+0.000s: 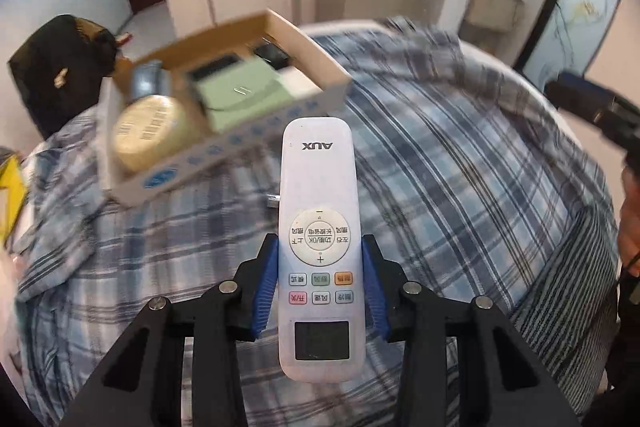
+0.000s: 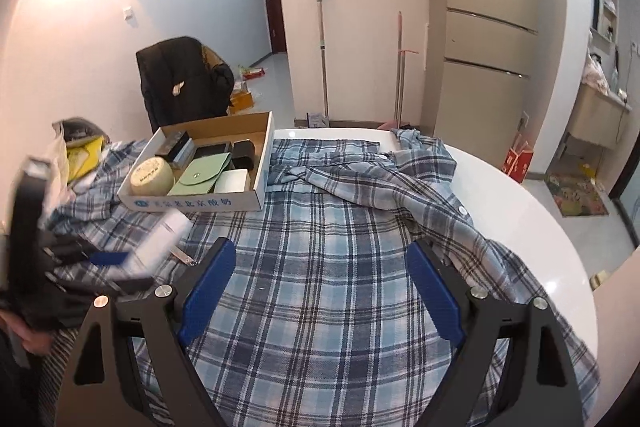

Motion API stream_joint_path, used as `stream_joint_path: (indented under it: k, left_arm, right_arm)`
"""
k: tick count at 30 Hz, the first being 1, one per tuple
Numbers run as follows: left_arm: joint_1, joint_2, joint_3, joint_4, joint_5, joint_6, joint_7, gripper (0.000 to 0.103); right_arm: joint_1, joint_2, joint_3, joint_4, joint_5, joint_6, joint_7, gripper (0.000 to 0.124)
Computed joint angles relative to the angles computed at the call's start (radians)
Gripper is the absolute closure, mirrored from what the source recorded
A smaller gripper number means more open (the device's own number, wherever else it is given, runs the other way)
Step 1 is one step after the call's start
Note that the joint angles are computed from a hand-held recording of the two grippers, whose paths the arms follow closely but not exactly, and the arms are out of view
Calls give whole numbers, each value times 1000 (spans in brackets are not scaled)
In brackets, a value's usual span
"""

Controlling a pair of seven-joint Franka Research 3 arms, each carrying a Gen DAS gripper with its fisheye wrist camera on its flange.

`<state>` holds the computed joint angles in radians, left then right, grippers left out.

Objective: Organize rigid objects
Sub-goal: 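Grasp the silver nail clipper with the right gripper while the left holds the remote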

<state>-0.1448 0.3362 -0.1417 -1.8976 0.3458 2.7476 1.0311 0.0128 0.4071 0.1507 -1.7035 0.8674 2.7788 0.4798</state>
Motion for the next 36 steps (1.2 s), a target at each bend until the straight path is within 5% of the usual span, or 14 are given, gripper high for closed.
stream_joint_path:
  k: [4,7,9,12,16,20,22,26,29,36]
  left_arm:
    - [-44,-45,84,-55,144,11,-193,61]
    - [-15,-52,87,-108,175,91,-261,61]
    - [-18,-51,111,-134,226,150,-318,61]
    - [-46,-49,157,-141,347,148,-425,61]
    - [-7,-39,132,-150,339,169,-435,61]
    - [12,-31,120,-153,318,160,-438,61]
    - [24,-28,109,-160,295,170,-421,61]
    - [28,-29,105,-166,276,183,-398,61]
    - [41,-20,88,-159,234,181,-355,61]
    - [20,-31,111,-170,238,196,-367,61]
  right_arm:
    - [26,41,-6,63,-81,-104,32,39]
    - [48,84,8,110,-151,-188,-25,51]
    - [74,117,7,138,-186,-218,-22,69]
    - [96,175,13,209,-237,-307,-18,83]
    - [131,195,30,199,-270,-251,-98,84]
    - [175,269,-3,307,-353,-364,1,91]
    - [202,300,-23,341,-396,-357,55,93]
    - [192,311,-2,340,-408,-341,44,98]
    - [185,306,8,336,-403,-350,45,115]
    - [160,257,-2,282,-366,-319,114,115]
